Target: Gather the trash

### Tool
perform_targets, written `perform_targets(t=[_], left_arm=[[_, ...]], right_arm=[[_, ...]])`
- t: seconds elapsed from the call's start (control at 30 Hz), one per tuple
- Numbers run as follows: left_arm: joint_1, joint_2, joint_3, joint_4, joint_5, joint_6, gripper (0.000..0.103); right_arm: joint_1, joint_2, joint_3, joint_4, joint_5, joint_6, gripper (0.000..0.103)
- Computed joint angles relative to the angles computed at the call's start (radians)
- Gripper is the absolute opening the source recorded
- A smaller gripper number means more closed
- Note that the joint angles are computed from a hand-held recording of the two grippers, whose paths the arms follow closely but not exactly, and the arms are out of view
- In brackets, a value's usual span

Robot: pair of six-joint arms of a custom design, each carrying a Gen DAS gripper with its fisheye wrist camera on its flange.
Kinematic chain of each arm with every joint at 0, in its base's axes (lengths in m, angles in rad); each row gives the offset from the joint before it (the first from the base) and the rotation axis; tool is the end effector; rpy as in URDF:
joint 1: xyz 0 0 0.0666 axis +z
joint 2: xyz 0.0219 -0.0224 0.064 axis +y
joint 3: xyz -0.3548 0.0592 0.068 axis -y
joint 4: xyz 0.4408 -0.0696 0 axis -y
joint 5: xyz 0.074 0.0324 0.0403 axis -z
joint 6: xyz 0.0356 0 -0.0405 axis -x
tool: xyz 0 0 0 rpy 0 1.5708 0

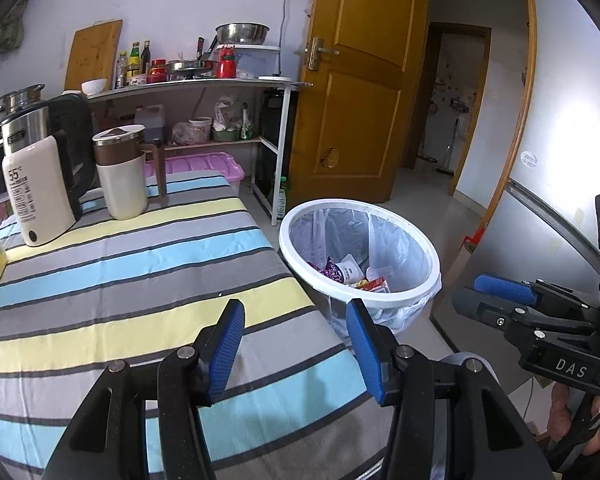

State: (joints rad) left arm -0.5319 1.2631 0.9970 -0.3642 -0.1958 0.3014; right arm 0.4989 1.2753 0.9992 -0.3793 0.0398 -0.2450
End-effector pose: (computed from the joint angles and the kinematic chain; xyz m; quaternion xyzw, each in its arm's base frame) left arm 0.4277 -0.2441 0.3091 0.0580 0.8864 -0.1028 0.4476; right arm 0.4351 0.2350 0.3027 -0.1048 0.8908 0.1439 0.4181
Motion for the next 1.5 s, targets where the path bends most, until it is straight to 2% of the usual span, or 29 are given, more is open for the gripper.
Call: perform_targets(t=[0.73, 1.5], left_arm=[[-0.025, -0.047, -0.035, -0.006, -0.055, 0.009, 0.053], [-0.021, -0.042, -0.027, -0.021, -0.051, 0.003, 0.053]], right_arm=[[0.015, -0.046, -0.042, 0.025, 0.01, 0.008, 0.047], [0.019, -0.047, -0.039, 0.02, 0.015, 0.007, 0.047]])
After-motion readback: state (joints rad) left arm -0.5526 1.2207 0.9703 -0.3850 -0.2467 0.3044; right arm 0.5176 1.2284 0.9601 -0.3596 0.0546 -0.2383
